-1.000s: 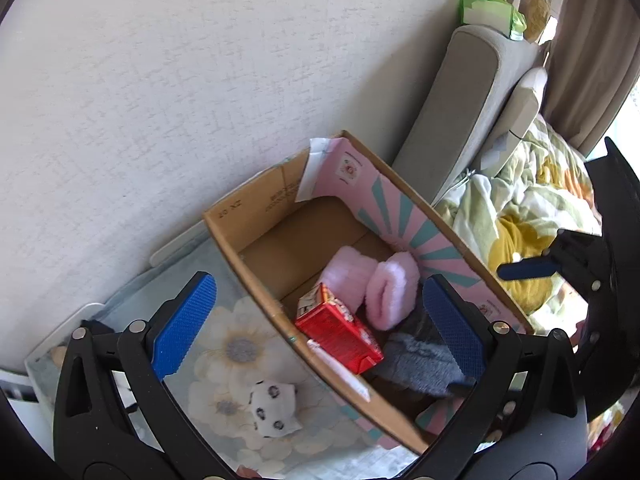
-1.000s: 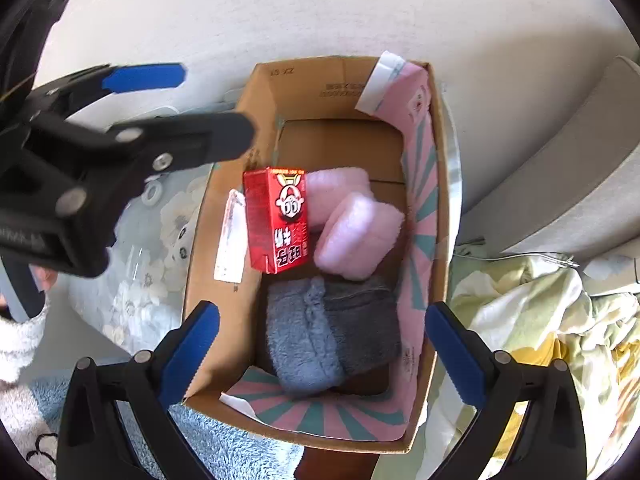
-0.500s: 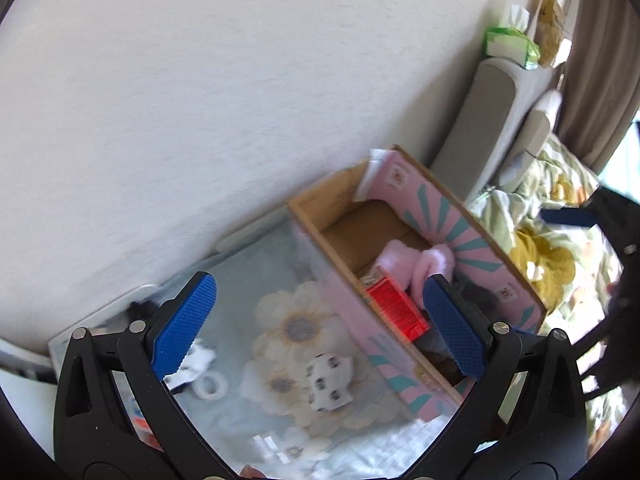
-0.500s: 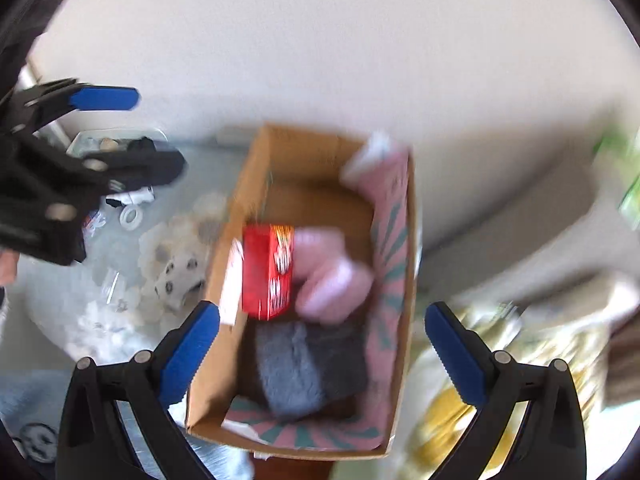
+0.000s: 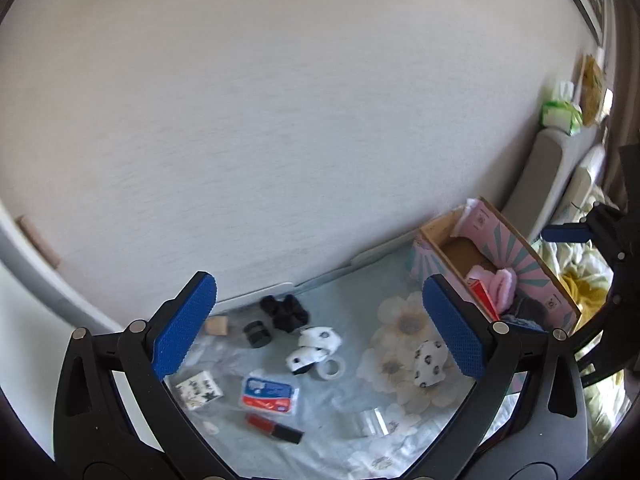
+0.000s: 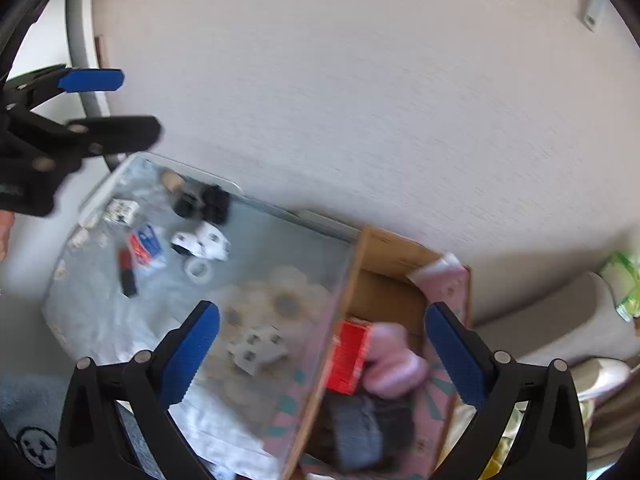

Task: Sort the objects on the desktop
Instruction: 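Move both tools back over the sheet toward the tube and cup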

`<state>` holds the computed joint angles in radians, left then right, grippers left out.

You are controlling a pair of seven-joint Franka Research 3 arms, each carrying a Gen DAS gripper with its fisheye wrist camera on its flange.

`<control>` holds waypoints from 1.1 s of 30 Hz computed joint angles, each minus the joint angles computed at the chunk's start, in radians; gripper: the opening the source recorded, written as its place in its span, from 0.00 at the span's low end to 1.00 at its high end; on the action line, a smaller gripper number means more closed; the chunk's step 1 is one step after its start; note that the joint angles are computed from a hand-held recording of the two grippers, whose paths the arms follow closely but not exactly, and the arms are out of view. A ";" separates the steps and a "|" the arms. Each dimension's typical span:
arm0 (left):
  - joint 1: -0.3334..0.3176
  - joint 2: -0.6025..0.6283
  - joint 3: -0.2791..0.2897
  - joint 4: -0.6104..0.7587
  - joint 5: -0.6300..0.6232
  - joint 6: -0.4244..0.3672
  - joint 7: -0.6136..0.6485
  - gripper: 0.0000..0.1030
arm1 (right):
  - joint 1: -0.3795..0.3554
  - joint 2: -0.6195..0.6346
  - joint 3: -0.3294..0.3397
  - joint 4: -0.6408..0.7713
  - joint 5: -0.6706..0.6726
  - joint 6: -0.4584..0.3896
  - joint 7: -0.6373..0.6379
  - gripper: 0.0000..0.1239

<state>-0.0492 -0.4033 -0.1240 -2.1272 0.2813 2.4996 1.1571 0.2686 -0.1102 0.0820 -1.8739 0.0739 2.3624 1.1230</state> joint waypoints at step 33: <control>0.115 -0.160 -0.031 -0.589 0.053 0.118 -0.550 0.90 | 0.140 -0.005 0.082 -0.426 0.098 0.304 0.227 0.70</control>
<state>0.0659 -0.5634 -0.1550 -2.7161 0.3347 2.6176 0.6066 0.4083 -0.1157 0.1639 -2.2998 0.1716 2.6662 1.3501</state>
